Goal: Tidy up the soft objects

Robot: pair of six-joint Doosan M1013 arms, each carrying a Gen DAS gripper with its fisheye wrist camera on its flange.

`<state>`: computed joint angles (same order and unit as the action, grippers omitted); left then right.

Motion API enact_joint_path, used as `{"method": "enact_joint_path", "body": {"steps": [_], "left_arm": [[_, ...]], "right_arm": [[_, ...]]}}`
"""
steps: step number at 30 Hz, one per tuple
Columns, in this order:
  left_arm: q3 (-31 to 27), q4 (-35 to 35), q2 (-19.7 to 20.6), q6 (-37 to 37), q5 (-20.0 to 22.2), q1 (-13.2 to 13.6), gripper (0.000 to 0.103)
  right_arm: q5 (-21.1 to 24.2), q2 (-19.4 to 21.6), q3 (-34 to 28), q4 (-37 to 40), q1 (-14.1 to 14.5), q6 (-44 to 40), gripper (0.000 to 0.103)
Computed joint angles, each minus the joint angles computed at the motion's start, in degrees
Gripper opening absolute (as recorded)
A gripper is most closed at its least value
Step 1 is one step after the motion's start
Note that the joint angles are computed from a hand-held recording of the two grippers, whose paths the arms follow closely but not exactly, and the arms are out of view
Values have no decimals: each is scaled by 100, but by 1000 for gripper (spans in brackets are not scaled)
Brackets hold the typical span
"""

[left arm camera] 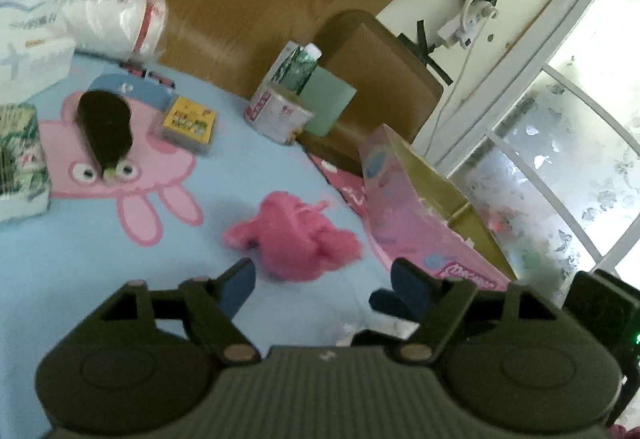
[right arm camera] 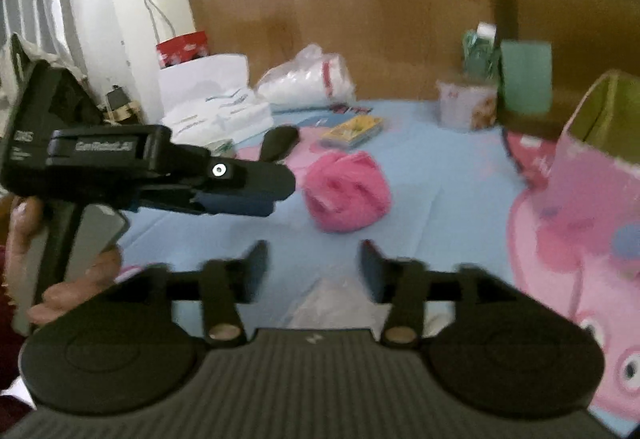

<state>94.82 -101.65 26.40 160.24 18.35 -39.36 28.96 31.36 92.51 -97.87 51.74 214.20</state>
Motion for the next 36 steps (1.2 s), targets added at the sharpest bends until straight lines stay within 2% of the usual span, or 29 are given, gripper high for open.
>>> {"method": "enact_joint_path", "body": {"steps": [2, 3, 5, 8, 9, 10, 11, 12, 13, 15, 18, 22, 25, 28, 29, 31, 32, 33, 36], "left_arm": [[-106, 300, 29, -331, -101, -38, 77], [-170, 583, 53, -620, -160, -56, 73], [-329, 1525, 128, -1616, -342, -102, 71], [-494, 2166, 254, -2424, -192, -66, 49], [-539, 2296, 287, -2621, -143, -59, 48], [-542, 2409, 283, -2727, -289, -87, 48], [-562, 2602, 271, -2873, -360, -110, 48], [-571, 2539, 254, -2752, -388, -126, 48], [-581, 2366, 235, -2493, -370, -141, 48], [-616, 1904, 188, -1701, -371, -206, 48], [-809, 1508, 218, -889, -175, -318, 48], [-1299, 1942, 417, -722, 32, -562, 51], [-1766, 2614, 659, -1015, 131, -769, 51], [-2291, 3422, 957, -1745, 393, -918, 62], [-2425, 3660, 1038, -1962, 418, -973, 66], [-2660, 4303, 1189, -2518, 385, -1077, 66], [-2717, 4509, 1230, -2740, 381, -1111, 67], [-2723, 4415, 1248, -2737, 389, -1121, 70], [-2592, 4401, 1188, -2705, 272, -1120, 71]], "right_arm": [[-17, 6, -15, 56, -54, -160, 62], [-59, 40, -91, 282, -98, -402, 62], [-144, 123, -280, 944, -199, -996, 62], [-476, 234, -492, 1604, -362, -1574, 62], [-554, 268, -551, 1834, -396, -1748, 62], [-552, 305, -605, 1897, -405, -1818, 60], [-473, 329, -634, 1812, -391, -1857, 49], [-267, 355, -684, 1925, -358, -2023, 39], [-149, 339, -654, 1793, -333, -1889, 39], [-39, 214, -407, 1001, -287, -975, 36], [733, 43, -40, 94, -123, 61, 35], [2158, -120, 355, -194, 114, 679, 35], [3018, -257, 663, -146, 221, 1100, 35], [3681, -359, 902, 79, 265, 1301, 36], [3844, -373, 940, 220, 250, 1335, 36], [4283, -409, 1030, 607, 212, 1489, 37], [4491, -414, 1046, 852, 182, 1510, 42], [4682, -416, 1053, 1118, 155, 1492, 48], [5038, -411, 1173, 1288, 174, 1836, 48]]}}
